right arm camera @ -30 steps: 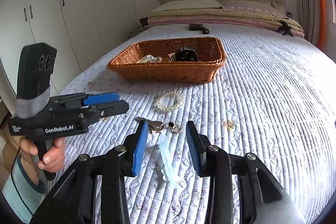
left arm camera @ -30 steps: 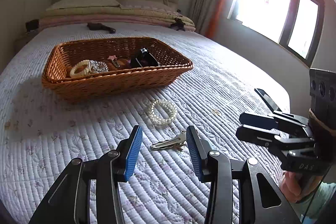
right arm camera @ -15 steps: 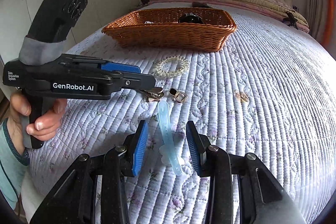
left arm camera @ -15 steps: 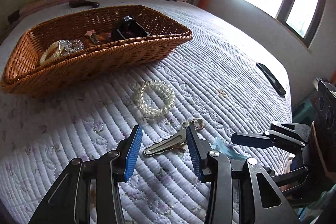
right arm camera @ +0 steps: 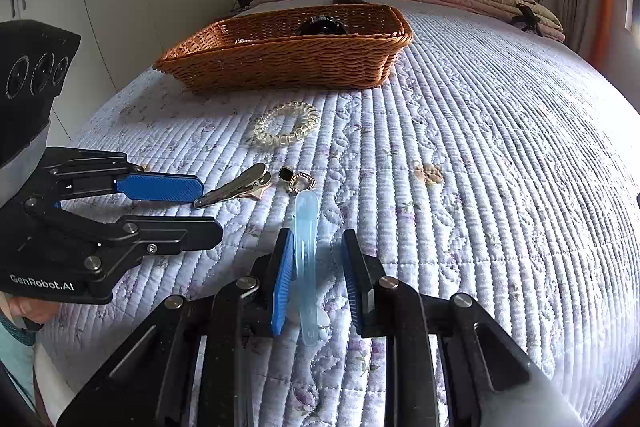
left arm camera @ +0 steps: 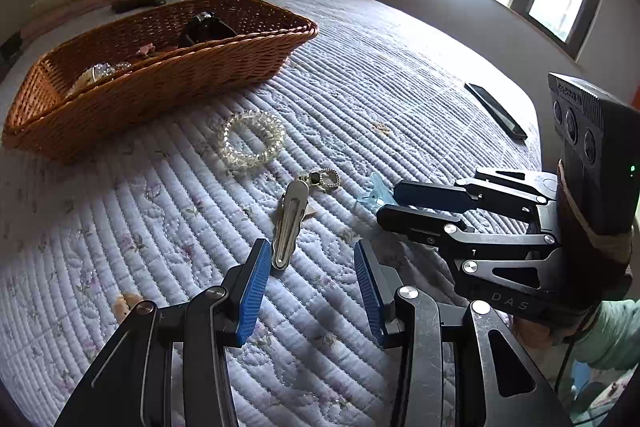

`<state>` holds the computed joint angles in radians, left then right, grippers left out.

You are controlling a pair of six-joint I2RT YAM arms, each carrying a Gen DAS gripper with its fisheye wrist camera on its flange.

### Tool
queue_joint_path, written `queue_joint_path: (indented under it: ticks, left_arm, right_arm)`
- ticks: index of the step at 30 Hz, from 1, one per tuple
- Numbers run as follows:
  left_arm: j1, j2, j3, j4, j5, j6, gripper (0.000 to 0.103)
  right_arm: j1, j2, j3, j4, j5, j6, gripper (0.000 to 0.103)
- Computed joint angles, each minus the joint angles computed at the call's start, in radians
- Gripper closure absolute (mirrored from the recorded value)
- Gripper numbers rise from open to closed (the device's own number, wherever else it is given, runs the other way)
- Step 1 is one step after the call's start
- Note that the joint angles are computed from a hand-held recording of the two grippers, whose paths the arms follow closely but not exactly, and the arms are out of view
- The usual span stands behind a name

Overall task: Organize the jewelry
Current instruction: 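Grasp the clear blue plastic piece with the right tool while the left tool grasps the silver hair clip, then carry both items into the wicker basket and open both tools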

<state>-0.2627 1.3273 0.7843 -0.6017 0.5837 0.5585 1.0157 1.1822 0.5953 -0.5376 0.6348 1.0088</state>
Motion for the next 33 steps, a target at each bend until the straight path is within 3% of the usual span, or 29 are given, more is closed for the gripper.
queue_joint_path:
  ticks: [9, 13, 16, 19, 20, 23, 29, 33]
  left_arm:
    - [-0.101, 0.055, 0.012, 0.131, -0.113, -0.114, 0.059]
    - [-0.169, 0.048, -0.016, 0.203, -0.214, -0.153, 0.080]
    - [-0.156, 0.027, -0.035, 0.215, -0.209, -0.175, 0.080]
    - [-0.148, -0.045, -0.082, 0.227, -0.247, -0.220, 0.080]
    - [-0.135, -0.077, -0.099, 0.223, -0.240, -0.231, 0.080]
    - [-0.047, -0.157, -0.148, 0.211, -0.158, -0.253, 0.080]
    - [0.260, -0.101, -0.068, 0.037, 0.244, -0.166, 0.080]
    - [0.312, -0.092, -0.003, 0.005, 0.286, -0.164, 0.080]
  right_arm:
    - [-0.003, -0.011, -0.008, 0.018, -0.014, -0.020, 0.077]
    - [-0.010, 0.009, -0.001, 0.030, -0.017, -0.030, 0.077]
    - [-0.010, 0.038, 0.017, 0.025, -0.011, -0.037, 0.077]
    - [-0.004, 0.049, 0.022, 0.038, -0.015, -0.053, 0.090]
    - [0.001, 0.054, 0.024, 0.038, -0.008, -0.053, 0.090]
    - [0.011, 0.043, 0.018, 0.043, -0.004, -0.053, 0.090]
    - [0.077, -0.019, -0.002, 0.044, 0.070, -0.042, 0.090]
    - [0.084, -0.071, 0.023, 0.030, 0.077, -0.070, 0.090]
